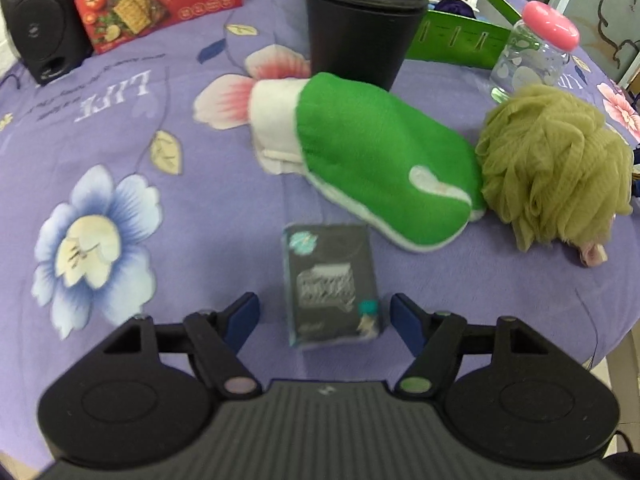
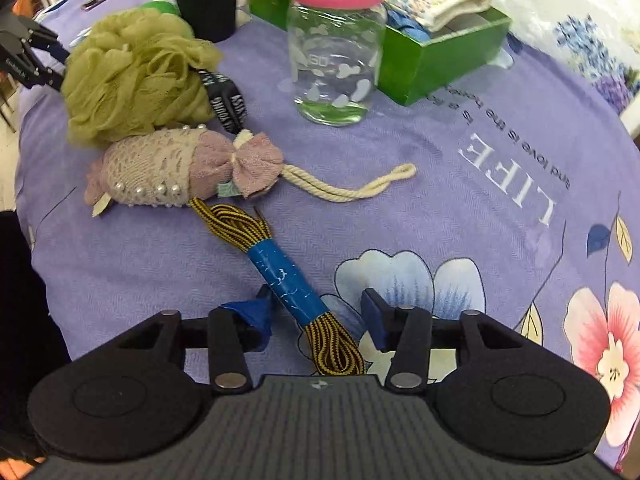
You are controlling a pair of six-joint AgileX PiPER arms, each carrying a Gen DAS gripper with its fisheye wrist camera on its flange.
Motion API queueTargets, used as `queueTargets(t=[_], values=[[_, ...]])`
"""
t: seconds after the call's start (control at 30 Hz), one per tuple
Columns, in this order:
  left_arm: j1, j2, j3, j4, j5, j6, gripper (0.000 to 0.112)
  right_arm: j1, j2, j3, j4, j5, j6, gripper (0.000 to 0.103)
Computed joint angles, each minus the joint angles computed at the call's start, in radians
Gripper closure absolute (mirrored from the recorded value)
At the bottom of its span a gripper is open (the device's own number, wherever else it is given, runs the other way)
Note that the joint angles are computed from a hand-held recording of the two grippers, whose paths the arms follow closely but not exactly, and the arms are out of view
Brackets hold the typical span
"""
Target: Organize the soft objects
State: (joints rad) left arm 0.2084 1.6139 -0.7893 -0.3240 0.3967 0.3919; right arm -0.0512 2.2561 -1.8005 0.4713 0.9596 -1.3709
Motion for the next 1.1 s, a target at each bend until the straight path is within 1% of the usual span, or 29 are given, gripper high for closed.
queueTargets(t=[0.03,0.1,0.17,0.23,0.33,0.4,0.43,0.5,0.63,0.7,0.77,0.8,0.83,0.87,0.93,1.03,1.1], values=[[-0.01,0.013,-0.008,0.024,-0.005,-0.031,0.04,0.006,0.004,-0.007,-0.011,-0.002,0.028,0.064],[-0.029,0.026,-0.013,0.074,-0.019,-0.088,0.039,0.009,0.007,-0.013,-0.02,-0.003,0.036,0.062],[-0.037,0.031,-0.016,0.097,-0.024,-0.109,0.037,0.009,0.008,-0.016,-0.023,0.001,-0.011,0.061],[-0.037,0.037,-0.022,0.1,-0.02,-0.113,0.035,0.016,0.021,-0.054,-0.049,0.033,-0.048,0.061],[-0.044,0.049,-0.033,0.139,-0.016,-0.162,0.031,0.039,0.058,-0.165,-0.132,0.134,-0.049,0.061],[-0.047,0.053,-0.036,0.153,-0.016,-0.179,0.029,0.051,0.082,-0.249,-0.194,0.231,-0.04,0.061],[-0.048,0.057,-0.038,0.154,-0.017,-0.18,0.028,0.051,0.079,-0.256,-0.209,0.256,-0.049,0.061],[-0.05,0.063,-0.039,0.157,-0.024,-0.179,0.027,0.043,0.06,-0.224,-0.218,0.244,-0.078,0.061],[-0.045,0.071,-0.035,0.131,-0.046,-0.155,0.025,0.02,0.076,-0.227,-0.19,0.252,-0.032,0.06],[-0.045,0.075,-0.038,0.129,-0.05,-0.161,0.024,0.017,0.07,-0.21,-0.188,0.236,-0.022,0.058],[-0.048,0.077,-0.037,0.136,-0.056,-0.174,0.023,0.023,0.046,-0.161,-0.193,0.183,-0.066,0.05],[-0.051,0.077,-0.035,0.143,-0.06,-0.182,0.023,0.022,0.015,-0.098,-0.187,0.131,-0.105,0.042],[-0.053,0.076,-0.032,0.147,-0.065,-0.184,0.022,0.025,0.006,-0.076,-0.185,0.099,-0.134,0.034],[-0.053,0.077,-0.031,0.147,-0.067,-0.183,0.022,0.031,0.009,-0.083,-0.198,0.091,-0.123,0.032],[-0.052,0.077,-0.029,0.145,-0.07,-0.177,0.022,0.05,0.04,-0.146,-0.236,0.124,-0.07,0.03],[-0.043,0.075,-0.024,0.12,-0.073,-0.137,0.022,0.062,0.038,-0.145,-0.246,0.114,-0.138,0.029],[-0.042,0.076,-0.023,0.119,-0.076,-0.128,0.022,0.075,0.047,-0.168,-0.272,0.13,-0.11,0.029]])
